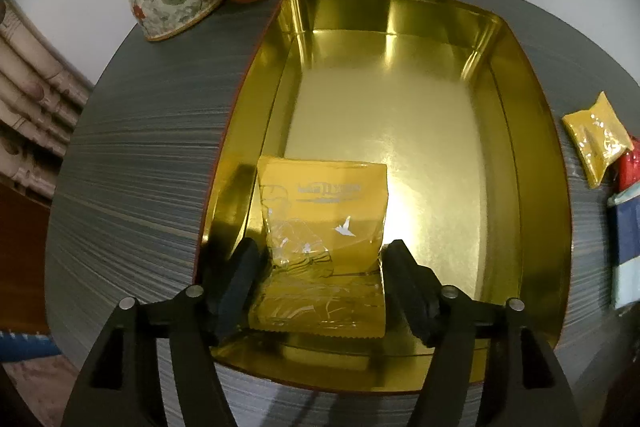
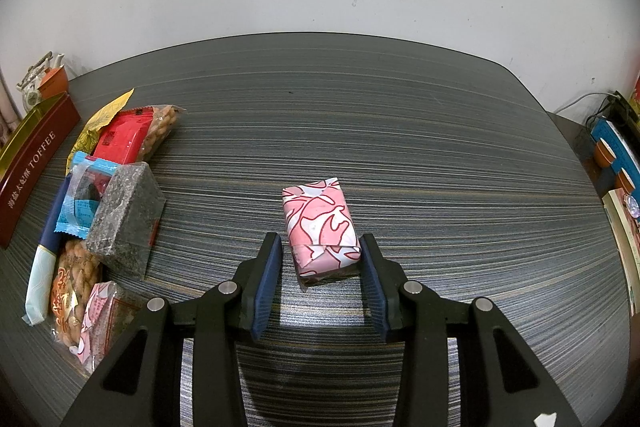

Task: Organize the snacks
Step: 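Carry the yellow packet into the tin and open the left tool, then carry the pink box into the tin and release it with the right tool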

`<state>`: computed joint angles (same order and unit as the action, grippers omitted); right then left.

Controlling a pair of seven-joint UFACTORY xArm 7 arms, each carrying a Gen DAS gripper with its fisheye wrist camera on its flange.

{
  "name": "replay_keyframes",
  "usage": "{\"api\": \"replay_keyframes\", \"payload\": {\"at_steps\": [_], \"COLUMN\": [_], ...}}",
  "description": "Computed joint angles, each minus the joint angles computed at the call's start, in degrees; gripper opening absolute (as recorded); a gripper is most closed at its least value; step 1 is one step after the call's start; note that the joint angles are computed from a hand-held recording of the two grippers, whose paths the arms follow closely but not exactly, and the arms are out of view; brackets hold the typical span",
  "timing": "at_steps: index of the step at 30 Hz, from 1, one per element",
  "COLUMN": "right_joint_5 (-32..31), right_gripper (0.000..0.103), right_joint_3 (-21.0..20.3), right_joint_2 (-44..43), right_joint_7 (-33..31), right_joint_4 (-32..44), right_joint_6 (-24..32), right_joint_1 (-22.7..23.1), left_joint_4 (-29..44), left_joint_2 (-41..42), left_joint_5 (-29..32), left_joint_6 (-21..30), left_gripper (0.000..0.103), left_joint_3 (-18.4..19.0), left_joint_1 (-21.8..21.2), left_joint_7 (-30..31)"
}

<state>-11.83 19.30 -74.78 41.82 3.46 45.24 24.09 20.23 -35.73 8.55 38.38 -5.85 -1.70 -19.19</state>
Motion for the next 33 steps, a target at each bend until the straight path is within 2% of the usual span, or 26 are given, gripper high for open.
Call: {"api": "replay_keyframes", "payload": {"at_steps": [4,9,18,20,24,33], "right_joint_5": [0.0,0.0,0.0,-0.1,-0.5,-1.3], "right_gripper": [0.039,0.039,0.038,0.037,0.027,0.026], "right_joint_3": [-0.4,-0.6,1.0,1.5,2.2,3.6], "right_joint_2": [-0.7,-0.8,1.3,2.2,4.8,8.4], "right_joint_7": [-0.4,-0.7,1.2,2.2,3.2,5.8], "right_joint_4": [-0.3,-0.5,0.3,0.6,2.1,5.3], "right_joint_6": [0.2,0.0,-0.7,-0.9,-1.1,2.0], "right_joint_1": [0.0,-0.3,-0.4,-0.4,-0.4,-0.6], "left_joint_4": [-0.4,-2.1,-6.6,-7.6,-9.5,-12.9], "left_joint_2": [-2.6,-10.1,-24.6,-27.2,-32.1,-37.6], "left_joint_5": [-1.0,-0.9,-1.2,-1.1,-1.1,-1.4], "left_joint_6": [0.5,2.2,8.8,10.0,12.6,13.5], "left_gripper": [0.069,0.069,0.07,0.071,0.071,0.075], "left_joint_3": [0.7,-0.1,-0.5,-0.4,-0.1,0.9], "left_joint_1": [-0.7,-1.3,-1.0,-0.5,0.4,2.0], "left_joint_7": [1.0,1.4,1.0,1.0,0.8,0.5]}}
